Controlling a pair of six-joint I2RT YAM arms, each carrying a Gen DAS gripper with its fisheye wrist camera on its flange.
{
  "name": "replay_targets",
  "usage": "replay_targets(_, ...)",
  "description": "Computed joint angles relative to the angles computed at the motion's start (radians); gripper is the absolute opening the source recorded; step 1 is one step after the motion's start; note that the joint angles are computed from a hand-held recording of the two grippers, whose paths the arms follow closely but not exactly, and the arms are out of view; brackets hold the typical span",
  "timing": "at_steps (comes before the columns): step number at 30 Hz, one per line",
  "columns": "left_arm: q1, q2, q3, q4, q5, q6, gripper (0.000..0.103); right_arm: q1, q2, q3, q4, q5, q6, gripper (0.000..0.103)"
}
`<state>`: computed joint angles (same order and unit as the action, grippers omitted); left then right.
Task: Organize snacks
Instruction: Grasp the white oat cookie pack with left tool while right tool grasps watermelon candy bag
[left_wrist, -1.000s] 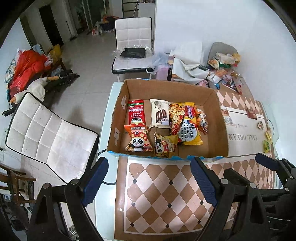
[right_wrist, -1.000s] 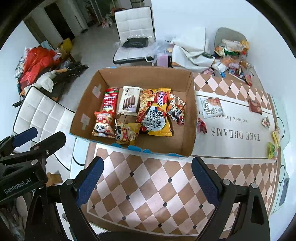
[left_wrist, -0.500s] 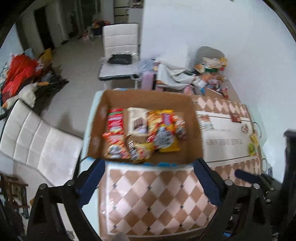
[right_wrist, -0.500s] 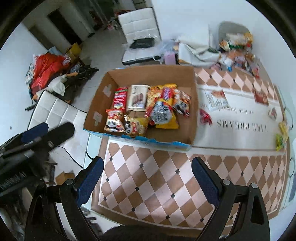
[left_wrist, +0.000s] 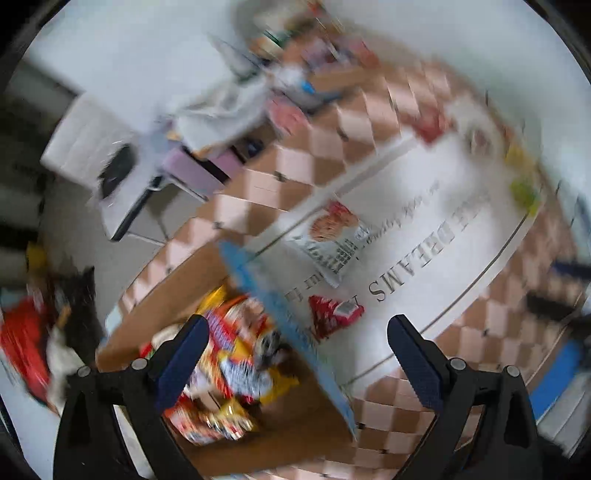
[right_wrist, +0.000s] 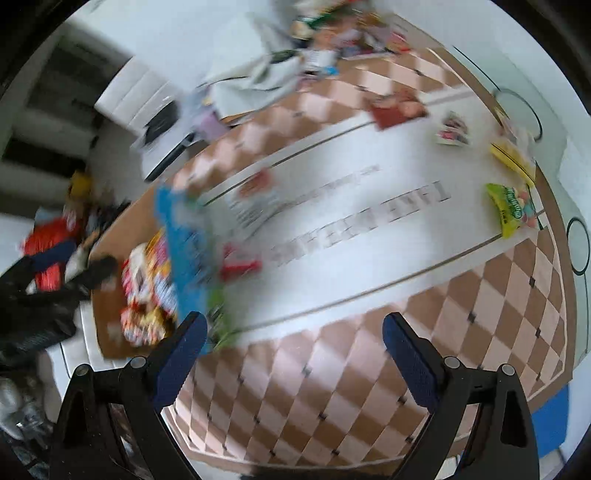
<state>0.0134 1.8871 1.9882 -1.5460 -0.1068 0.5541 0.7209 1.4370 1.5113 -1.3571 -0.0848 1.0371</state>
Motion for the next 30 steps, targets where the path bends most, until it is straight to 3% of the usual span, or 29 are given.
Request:
replay_targets(6,-0.123,0.228,-0.023,0.094,-0.137,0.014,0.099,-0.354,-0.003,-0.168,0.1,-0.129,-0.205,0.098)
replay_targets(15,-0.169,0.416,-0.002,0.114,-0.2,0.038,0.099,-0.535,0.103,-0.229,0.173,-0.199,-0.348,0.098)
replay_targets(16,-0.17,0.425,0.004,0.111,-0.186,0.034,0.098,-0.542,0.11,-0.231,0.176,-0.201,-0.356,0.098)
replay_targets(18,-0.173,0.423,0.001,0.114,-0.156,0.0,0.075,-0.564,0.122,-0.236,0.182,-0.209,-0.38,0.098)
replay_targets(19,-0.177,0.405,-0.018,0.13,-0.141,-0.028,0.074,-0.575,0.124,-0.238,0.182,-0.209,-0.39,0.098)
replay_targets(20,-0.181,0.395,-0.022,0.135,-0.118,-0.047,0.065,-0.587,0.119,-0.243,0.181,-0.207,-0.4,0.098)
replay_targets(26,-0.225,0.377,-0.011,0.054,0.043,-0.313,0.065,-0.762,0.035,-0.293,0.131,-0.166,-0.448,0.098)
replay_targets(30,-0.278,0.33,-0.074,0.055,0.15,-0.483,0.065,-0.999,-0.015,-0.362,0.118,-0.166,-0.46,0.098)
